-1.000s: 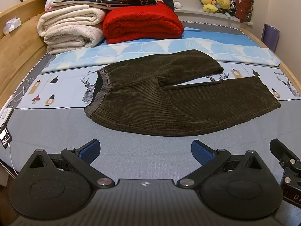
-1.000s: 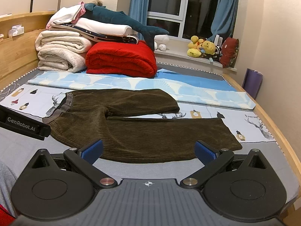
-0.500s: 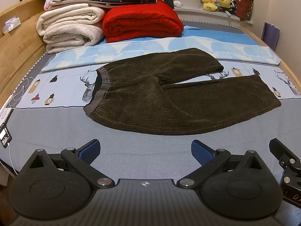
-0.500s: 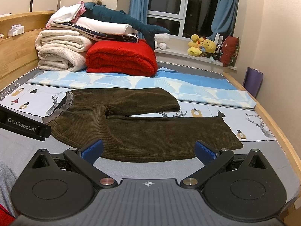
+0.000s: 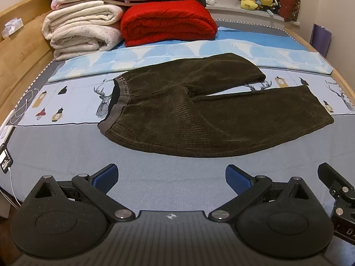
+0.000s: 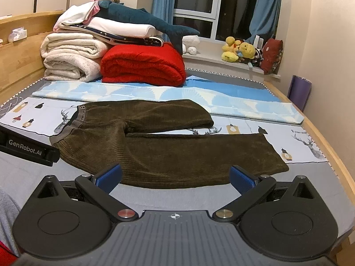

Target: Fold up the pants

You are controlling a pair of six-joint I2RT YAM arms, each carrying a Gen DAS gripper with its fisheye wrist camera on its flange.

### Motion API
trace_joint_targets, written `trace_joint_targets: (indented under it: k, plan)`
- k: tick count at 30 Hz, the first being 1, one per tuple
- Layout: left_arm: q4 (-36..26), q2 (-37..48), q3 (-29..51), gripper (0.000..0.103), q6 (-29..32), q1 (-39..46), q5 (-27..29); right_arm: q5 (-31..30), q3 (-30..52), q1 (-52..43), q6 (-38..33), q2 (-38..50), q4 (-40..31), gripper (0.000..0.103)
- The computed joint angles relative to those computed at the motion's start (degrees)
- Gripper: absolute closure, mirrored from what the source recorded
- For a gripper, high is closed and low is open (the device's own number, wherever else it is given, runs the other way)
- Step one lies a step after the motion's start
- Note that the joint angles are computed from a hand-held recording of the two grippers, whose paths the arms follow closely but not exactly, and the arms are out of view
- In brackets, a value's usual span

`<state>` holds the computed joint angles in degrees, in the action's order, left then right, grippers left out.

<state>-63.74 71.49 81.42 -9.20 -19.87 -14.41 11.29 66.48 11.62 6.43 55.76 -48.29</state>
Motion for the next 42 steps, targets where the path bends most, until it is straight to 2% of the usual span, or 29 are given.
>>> trace_joint_targets:
  k: [6, 9, 13, 16, 20, 22, 24, 28, 34, 35, 37, 39, 41, 42]
  plan:
    - [1.95, 2.18, -0.1, 0.0, 1.7, 1.76, 1.95, -1.14, -0.34, -0.9, 0.82, 1.59, 1.88, 0.001]
    - [5.05, 4.08, -1.11, 0.0, 2.24, 5.75, 6.33, -6.22, -1.54, -5.07, 1.83, 2.93, 4.38, 0.001]
    - [18.75, 5.03, -8.96, 0.0, 4.49, 13.84, 13.92, -13.59, -4.93, -13.56, 5.44, 7.45, 11.01, 0.001]
    - [27.75, 10.39, -12.45, 0.0, 5.24, 20.01, 18.31, -18.17, -7.15, -20.49, 7.9, 14.56, 17.62, 0.001]
    - [26.87, 28.56, -2.31, 0.001, 3.69, 26.15, 19.51, -21.33, -5.26, -27.7, 12.43, 28.94, 24.63, 0.001]
    - [28.57, 36.66, 2.64, 0.007, -0.86, 28.89, 20.05, -22.26, -3.1, -30.45, 15.69, 35.99, 27.67, 0.001]
    - [28.71, 43.55, 8.45, 0.008, -5.32, 30.99, 21.32, -22.25, 0.16, -32.62, 19.01, 43.25, 29.79, 0.001]
    - [27.06, 55.49, 21.35, 0.008, -10.01, 32.37, 19.91, -20.01, 9.32, -35.16, 25.26, 56.16, 29.71, 0.001]
    - [17.68, 70.54, 42.09, 0.008, -11.38, 31.52, 17.43, -12.94, 21.93, -35.76, 26.11, 69.73, 29.13, 0.001]
    - [16.7, 70.98, 42.88, 0.008, -11.2, 31.27, 16.49, -11.75, 24.48, -35.71, 26.25, 71.89, 28.14, 0.001]
    - [14.14, 73.36, 47.44, 0.019, -9.59, 29.93, 13.86, -8.37, 26.8, -35.11, 25.72, 74.56, 29.96, 0.0]
    - [15.87, 71.35, 45.33, 0.048, -9.3, 29.0, 11.82, -6.91, 30.6, -34.57, 24.43, 77.5, 29.41, 0.0]
    - [17.52, 69.33, 43.06, 0.069, -11.15, 28.59, 10.5, -8.24, 33.42, -34.05, 23.59, 79.35, 29.15, 0.001]
    - [18.78, 68.0, 41.18, 0.08, -11.9, 28.47, 9.72, -10.63, 33.15, -34.16, 23.87, 79.28, 30.65, 0.008]
